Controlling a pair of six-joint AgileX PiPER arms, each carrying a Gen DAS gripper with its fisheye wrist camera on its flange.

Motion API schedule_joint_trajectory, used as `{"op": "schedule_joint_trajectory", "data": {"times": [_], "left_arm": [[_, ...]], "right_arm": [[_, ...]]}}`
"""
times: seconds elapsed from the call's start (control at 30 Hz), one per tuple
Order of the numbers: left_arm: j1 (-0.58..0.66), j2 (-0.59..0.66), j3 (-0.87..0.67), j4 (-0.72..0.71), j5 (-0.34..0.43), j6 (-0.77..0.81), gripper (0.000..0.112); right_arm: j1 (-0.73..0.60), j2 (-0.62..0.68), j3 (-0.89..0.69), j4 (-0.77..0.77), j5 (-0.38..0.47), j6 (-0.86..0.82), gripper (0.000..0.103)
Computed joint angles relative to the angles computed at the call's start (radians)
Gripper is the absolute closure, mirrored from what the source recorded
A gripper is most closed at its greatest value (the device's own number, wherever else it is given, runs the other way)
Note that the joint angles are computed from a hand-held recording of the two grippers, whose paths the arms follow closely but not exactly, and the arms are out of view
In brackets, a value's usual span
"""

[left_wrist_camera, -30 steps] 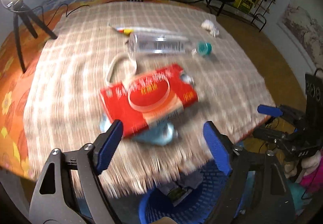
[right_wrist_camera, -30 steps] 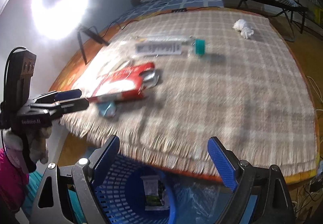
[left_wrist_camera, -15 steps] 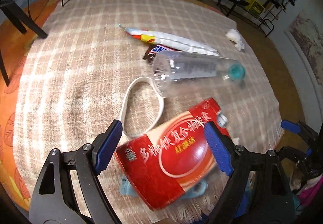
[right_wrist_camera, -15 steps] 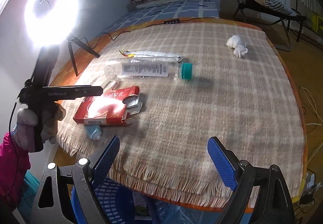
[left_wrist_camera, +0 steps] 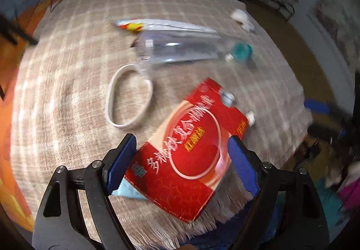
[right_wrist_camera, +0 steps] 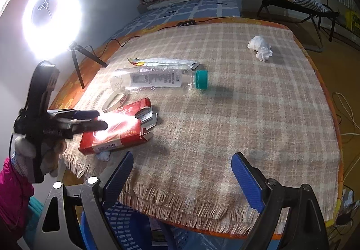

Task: Collect trash
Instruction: 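Move the left tool to the red medicine box and grasp it, then grasp the white tissue with the right tool while the left tool holds the red box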

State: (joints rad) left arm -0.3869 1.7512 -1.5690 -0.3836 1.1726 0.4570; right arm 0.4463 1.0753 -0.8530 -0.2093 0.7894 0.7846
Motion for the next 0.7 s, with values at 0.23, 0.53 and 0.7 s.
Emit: {"op": "schedule_joint_trajectory", "data": {"times": [0.23,0.53,0.7], "left_arm": [[-0.134,-0.034,0.054,0.149,-0.089,-0.023,0.027],[-0.175,0.009,0.015,0.186,-0.114,-0.068,0.024],[-0.203,0.015,0.016,0.209,-0.13,-0.069,0.02]], "right_arm": [[-0.136,0.035,-0.03,0.067,-0.018,-0.131,0.012],[-0.398,0.177,-0.114,0.146,-0.068,-0.348,0.012],[-0.523,0.299,-0.205,0.183,-0.107,-0.439,0.012]]}}
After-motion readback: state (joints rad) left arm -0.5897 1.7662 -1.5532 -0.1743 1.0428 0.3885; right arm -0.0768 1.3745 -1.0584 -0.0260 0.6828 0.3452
